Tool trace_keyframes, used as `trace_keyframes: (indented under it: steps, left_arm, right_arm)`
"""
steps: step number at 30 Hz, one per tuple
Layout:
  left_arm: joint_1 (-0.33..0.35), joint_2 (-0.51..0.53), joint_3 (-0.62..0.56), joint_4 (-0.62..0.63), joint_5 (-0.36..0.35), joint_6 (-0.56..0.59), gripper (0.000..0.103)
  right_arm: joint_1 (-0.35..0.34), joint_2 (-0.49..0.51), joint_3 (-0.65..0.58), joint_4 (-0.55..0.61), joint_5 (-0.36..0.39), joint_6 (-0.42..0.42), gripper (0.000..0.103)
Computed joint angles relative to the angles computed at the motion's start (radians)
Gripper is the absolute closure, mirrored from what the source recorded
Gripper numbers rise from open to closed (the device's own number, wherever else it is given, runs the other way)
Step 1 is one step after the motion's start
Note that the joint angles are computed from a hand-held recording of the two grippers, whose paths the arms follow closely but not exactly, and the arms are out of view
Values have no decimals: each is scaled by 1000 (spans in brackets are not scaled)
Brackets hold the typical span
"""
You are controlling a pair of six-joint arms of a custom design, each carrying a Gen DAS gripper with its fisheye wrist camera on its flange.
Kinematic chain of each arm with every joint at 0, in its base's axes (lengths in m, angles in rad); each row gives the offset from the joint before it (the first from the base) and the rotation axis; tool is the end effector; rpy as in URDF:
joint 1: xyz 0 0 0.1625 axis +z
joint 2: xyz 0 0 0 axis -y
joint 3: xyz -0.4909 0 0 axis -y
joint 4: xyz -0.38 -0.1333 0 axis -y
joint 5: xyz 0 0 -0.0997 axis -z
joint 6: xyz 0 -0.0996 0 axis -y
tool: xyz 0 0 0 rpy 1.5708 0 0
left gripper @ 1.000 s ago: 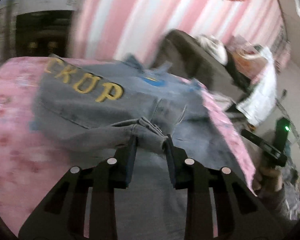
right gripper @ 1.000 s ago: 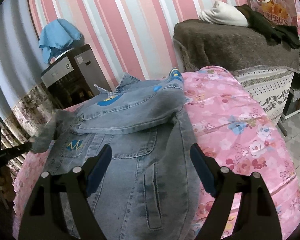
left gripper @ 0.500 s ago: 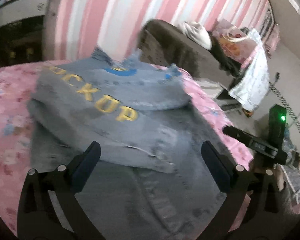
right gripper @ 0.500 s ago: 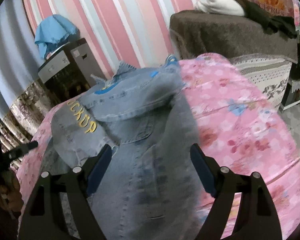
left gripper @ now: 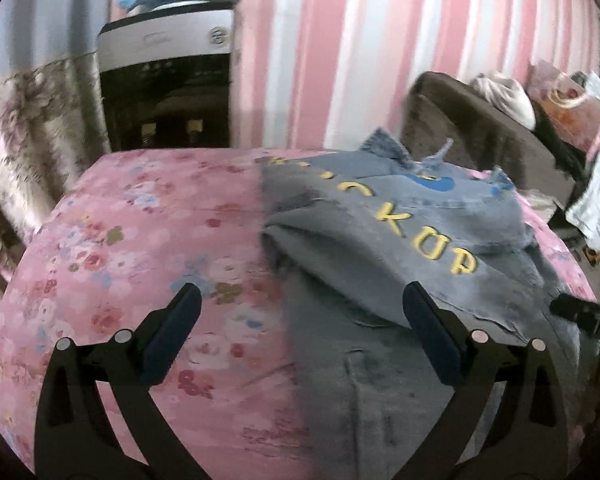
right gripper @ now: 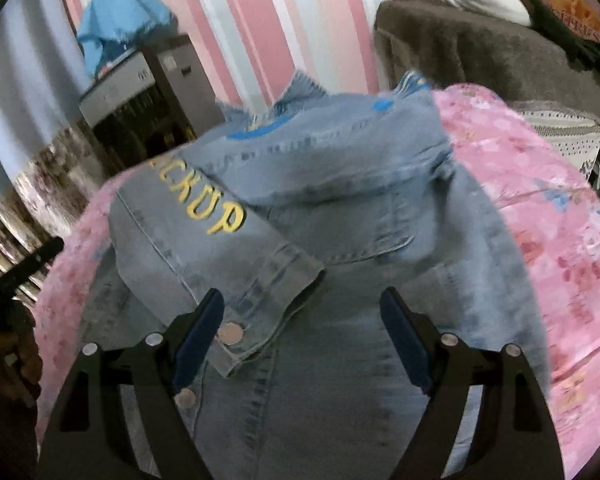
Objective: Fold large clothes
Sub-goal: 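Grasp the jacket edge with the right gripper and fold it over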
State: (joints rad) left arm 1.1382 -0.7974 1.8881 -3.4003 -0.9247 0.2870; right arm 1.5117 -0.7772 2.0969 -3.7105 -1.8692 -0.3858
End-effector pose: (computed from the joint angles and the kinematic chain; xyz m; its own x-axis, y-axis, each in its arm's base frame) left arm -0.0952 -0.6672 0.1851 -0.7705 0.1580 -0.6175 0.5506 0.6532 -0.5199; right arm 0.0695 -0.5871 0.1466 -0.8874 -0.0052 0.4610 -0.3169 0.7330 -0.6019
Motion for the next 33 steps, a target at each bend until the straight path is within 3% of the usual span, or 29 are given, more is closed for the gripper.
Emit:
trace_keyframes:
  steps: [7,8,9,11,13,14,17,18,22,27,33]
  left_arm:
    - [13,38,-30,-28,88,39,3]
    - [15,40,-32,-26,90,40,3]
    - [16,42,-37,-21,93,40,3]
    - [21,43,-47,-8,88,33,3]
    - [25,44,-59,11,80,30,3]
    - [24,46,-66,14,81,34,3]
    - [22,55,-89,18,93,57,3]
    - [22,57,-96,18,95,62,3]
    - [19,75,-149,31,107,89,3]
    - [18,121,-265,75,107,104,3]
    - [24,220,-444,196,127,128,3]
  right_arm:
    - [37,93,-85,41,-116,40,22]
    - [42,101,-94,43,-123,41,26]
    - [48,109,-107,62,-125,33,33]
    - [60,125,-123,70,-137,8,56]
    - [70,139,-134,63,-146,-37,62]
    - [67,135,-132,60,-133,-40,88]
    - [40,71,-108,111,-24,-10,91]
    - [44,55,-103,82,-16,-47,91]
    - [64,7,-148,75,-29,-163,91]
    - [68,3,-283,150,-55,-277,91]
    - [27,32,-429,317,-53,-286,91]
